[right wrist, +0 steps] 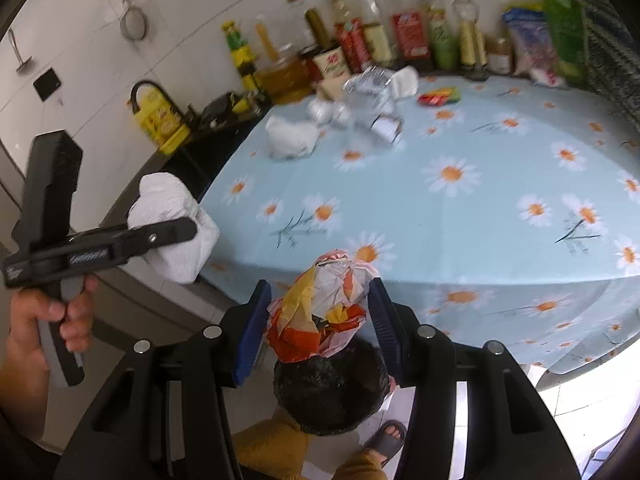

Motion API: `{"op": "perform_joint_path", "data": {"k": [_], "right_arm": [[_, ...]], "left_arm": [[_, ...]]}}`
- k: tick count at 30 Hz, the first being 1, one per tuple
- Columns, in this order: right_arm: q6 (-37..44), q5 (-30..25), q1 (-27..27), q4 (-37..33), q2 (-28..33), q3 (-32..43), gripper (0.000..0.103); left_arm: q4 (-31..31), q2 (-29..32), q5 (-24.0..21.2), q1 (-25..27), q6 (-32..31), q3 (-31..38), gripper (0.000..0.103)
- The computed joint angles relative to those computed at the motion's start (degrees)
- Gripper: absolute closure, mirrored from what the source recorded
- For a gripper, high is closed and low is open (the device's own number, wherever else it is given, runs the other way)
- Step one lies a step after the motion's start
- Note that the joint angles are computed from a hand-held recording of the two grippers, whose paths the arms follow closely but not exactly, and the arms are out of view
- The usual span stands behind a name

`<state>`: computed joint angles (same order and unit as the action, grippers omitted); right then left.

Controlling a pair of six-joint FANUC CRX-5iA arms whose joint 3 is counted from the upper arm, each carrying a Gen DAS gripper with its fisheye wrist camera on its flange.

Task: Collect trash
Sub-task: 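Lower both tools over the black trash bin and open the right tool, then raise the right tool back toward the table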

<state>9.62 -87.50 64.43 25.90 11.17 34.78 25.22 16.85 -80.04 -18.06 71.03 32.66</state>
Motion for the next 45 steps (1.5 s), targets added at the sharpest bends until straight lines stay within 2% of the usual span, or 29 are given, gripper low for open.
{"op": "perform_joint_path", "data": {"k": [7, 16, 19, 23, 28, 30, 34, 35, 36, 38, 45], "right_arm": [[0.7, 3.6, -1.3, -7.7, 0.1, -2.7, 0.052], [-3.4, 9.7, -3.6, -18.3, -0.8, -10.2, 0.052], [-7.9, 14.9, -4.7, -22.6, -2.7, -16.0, 0.052], [-19.9, 21.9, -3.9, -21.5, -5.5, -25.2, 0.052], [-27.5, 28.9, -4.3, -23.8, -5.9, -31.2, 0.052], [-27.7, 29.9, -5.0, -26.4, -5.5, -31.7, 0.052], [-25.8, 27.4, -5.8, -29.0, -3.5, -29.4, 0.05], [-25.9, 26.8, -5.9, -29.2, -3.2, -28.8, 0.046], [-26.1, 26.0, -6.0, -29.2, -3.0, -28.4, 0.038], [-27.5, 26.1, -5.9, -28.5, -3.6, -28.8, 0.035], [-30.8, 25.5, -5.2, -25.7, -5.5, -29.6, 0.035]], "left_arm": [[-1.2, -3.6, -1.5, 0.5, -1.3, -6.8, 0.059], [-3.0, -2.7, -4.4, 0.7, -2.9, -13.1, 0.059], [-5.4, -0.9, -5.3, 0.6, -2.7, -14.6, 0.059], [-6.9, 1.1, -4.8, 0.8, -2.7, -17.6, 0.059], [-7.5, 4.0, -3.1, 1.1, -1.8, -21.2, 0.059], [-7.4, 5.3, -2.5, 1.4, -0.9, -22.2, 0.059], [-8.7, 7.2, -3.0, 1.3, 1.9, -21.7, 0.055], [-9.2, 7.4, -3.4, 1.4, 2.5, -21.2, 0.039], [-9.5, 8.0, -4.2, 1.5, 3.4, -20.6, 0.031], [-9.5, 7.6, -4.2, 1.7, 4.2, -20.9, 0.031], [-9.3, 7.1, -5.0, 1.6, 3.3, -19.3, 0.031]]}}
